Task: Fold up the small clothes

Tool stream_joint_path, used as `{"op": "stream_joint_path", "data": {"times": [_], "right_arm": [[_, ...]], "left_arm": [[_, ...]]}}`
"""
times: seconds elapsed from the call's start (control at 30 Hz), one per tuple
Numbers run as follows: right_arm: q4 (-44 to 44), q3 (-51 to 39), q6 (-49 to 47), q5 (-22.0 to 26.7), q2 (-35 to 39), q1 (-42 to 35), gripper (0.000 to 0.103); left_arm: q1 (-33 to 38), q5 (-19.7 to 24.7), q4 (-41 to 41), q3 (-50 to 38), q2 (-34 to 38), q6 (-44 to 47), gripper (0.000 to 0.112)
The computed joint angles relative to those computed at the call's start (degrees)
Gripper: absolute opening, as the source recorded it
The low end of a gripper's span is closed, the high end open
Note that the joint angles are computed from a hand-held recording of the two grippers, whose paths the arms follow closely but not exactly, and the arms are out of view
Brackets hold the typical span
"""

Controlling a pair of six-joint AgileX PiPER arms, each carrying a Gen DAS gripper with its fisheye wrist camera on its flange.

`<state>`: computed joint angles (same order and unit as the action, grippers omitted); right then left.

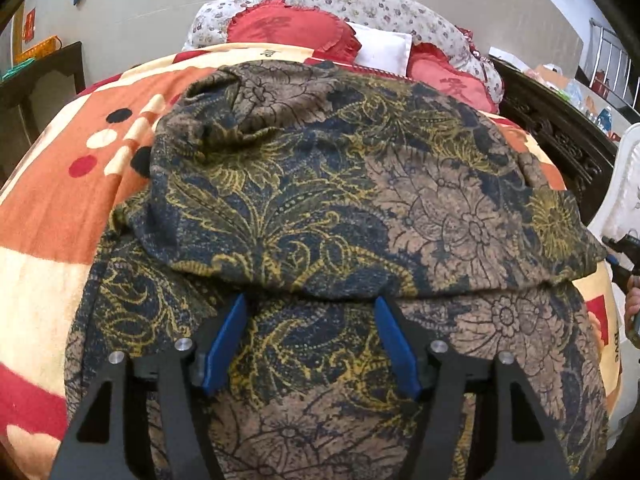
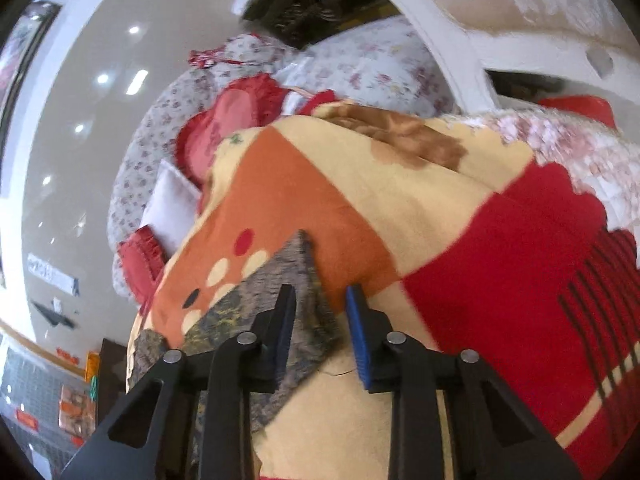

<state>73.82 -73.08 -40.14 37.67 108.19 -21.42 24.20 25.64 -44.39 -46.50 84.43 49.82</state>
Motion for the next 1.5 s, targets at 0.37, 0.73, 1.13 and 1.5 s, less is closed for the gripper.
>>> {"op": "stream_joint_path", "data": {"times": [0.37, 0.73, 1.13, 1.5], "right_arm": [[-15.94, -7.44, 15.88, -1.74, 1.39, 4.41, 0.008], [-41.32, -20.89, 27.11, 5.41, -8.9, -2.73, 0.007], [-32.69, -22.26, 20.34, 10.06, -16.49, 12.61, 0.007], [-40.99, -38.13, 31.3, 7.54, -5.04, 50.32, 0.007]], "left_arm": [[-1.41, -1.55, 3.98, 0.08, -0.17, -3.84, 0.07], [-1.34, -1.44, 3.45, 0.17, -0.23, -3.61, 0.07], [-0.34, 1.25, 5.43, -0.86, -2.06, -4.75, 0.072], [25.23, 16.85, -5.77, 0.04, -9.25, 10.56, 0.083]]}}
